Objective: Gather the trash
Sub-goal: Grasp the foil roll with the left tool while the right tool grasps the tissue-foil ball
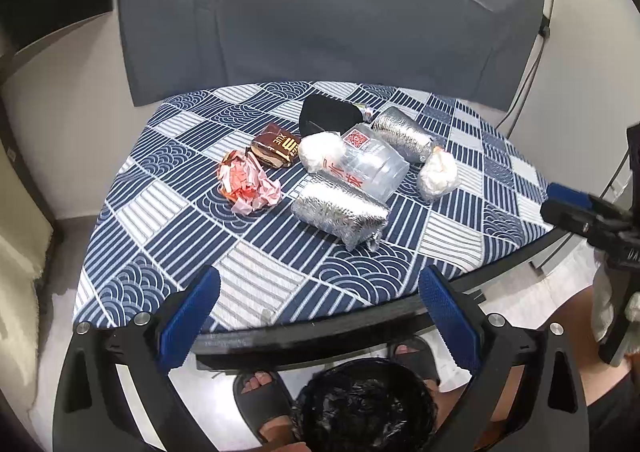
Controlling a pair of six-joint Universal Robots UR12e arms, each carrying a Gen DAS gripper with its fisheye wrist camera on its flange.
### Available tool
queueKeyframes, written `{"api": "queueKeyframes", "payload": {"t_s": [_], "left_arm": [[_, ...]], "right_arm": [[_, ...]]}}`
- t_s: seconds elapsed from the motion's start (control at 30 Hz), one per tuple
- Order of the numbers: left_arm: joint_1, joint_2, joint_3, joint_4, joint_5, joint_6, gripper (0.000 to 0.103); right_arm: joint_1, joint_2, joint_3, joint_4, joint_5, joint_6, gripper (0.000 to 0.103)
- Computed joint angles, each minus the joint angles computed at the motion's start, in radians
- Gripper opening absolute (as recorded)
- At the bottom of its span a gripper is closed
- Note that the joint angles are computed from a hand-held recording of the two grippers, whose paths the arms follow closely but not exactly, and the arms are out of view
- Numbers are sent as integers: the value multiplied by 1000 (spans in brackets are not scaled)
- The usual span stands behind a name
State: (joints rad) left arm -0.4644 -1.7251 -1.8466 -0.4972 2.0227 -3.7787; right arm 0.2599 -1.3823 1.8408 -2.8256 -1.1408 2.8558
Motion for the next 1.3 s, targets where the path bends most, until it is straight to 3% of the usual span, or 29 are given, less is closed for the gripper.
{"api": "queueKeyframes", "payload": {"t_s": [0.17, 0.53, 0.73, 0.9, 0.97, 1.1, 1.2, 1.3], "left_arm": [[34, -15, 21, -17, -62, 70, 96], [71, -91, 108, -110, -105, 260, 96], [96, -126, 139, -126, -138, 330, 96], [113, -137, 136, -88, -195, 377, 96], [120, -137, 129, -69, -213, 385, 96], [138, -128, 113, -21, -269, 357, 95], [144, -126, 109, -6, -291, 351, 77], [143, -125, 108, -1, -289, 357, 75]], "right_arm": [[18, 42, -59, 54, -32, -35, 99], [45, 125, -173, 173, -81, -112, 99], [50, 180, -247, 269, -95, -98, 99], [43, 219, -299, 323, -71, -74, 99], [45, 229, -310, 334, -72, -79, 96], [49, 243, -329, 361, -82, -94, 73], [52, 243, -331, 373, -90, -105, 62], [51, 240, -324, 363, -79, -105, 53]]}}
